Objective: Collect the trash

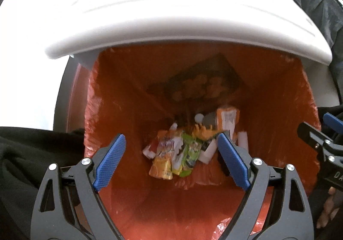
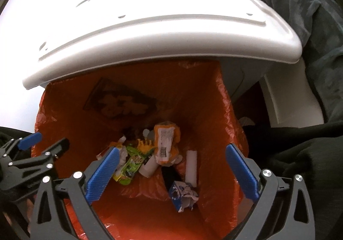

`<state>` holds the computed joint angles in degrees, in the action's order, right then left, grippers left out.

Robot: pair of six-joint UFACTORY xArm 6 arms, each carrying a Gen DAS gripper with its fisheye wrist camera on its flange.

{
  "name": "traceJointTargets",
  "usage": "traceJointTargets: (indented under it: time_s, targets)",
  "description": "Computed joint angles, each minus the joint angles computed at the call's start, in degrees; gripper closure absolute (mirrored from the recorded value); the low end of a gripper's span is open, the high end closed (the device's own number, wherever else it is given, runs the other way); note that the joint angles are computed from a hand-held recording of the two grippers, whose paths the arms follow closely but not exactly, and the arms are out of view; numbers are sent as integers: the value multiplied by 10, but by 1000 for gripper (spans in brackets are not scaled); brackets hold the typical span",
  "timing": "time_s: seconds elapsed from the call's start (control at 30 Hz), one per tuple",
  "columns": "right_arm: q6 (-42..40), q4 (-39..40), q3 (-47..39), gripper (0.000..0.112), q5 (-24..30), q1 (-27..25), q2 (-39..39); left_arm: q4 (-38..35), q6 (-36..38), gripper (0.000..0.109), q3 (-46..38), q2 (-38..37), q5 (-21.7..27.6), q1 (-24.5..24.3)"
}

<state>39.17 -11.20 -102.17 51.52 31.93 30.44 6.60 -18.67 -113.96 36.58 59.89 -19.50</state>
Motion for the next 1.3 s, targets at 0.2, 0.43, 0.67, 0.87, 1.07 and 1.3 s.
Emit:
traceJointTargets:
  time_s: [0.2, 0.43, 0.67, 0.87, 1.07, 1.3]
  targets:
    - [11, -12, 2, 15, 2, 0, -3, 3, 2, 23, -6, 3, 0, -1]
    - [12, -11, 1, 15, 2, 0, -2, 1, 1, 23, -4, 2, -4, -2]
    - [12, -11, 2, 15, 3, 0, -3, 0, 3, 23, -4, 2, -3, 0]
    - [13, -12, 0, 15, 4, 1, -2, -1, 3, 23, -8, 5, -2, 0]
    - [14, -12, -1, 15, 5, 1, -2, -8, 5, 23, -5, 4, -2, 2]
    - [14, -12, -2, 15, 6, 2, -1, 11, -18, 16, 15, -7, -16, 1]
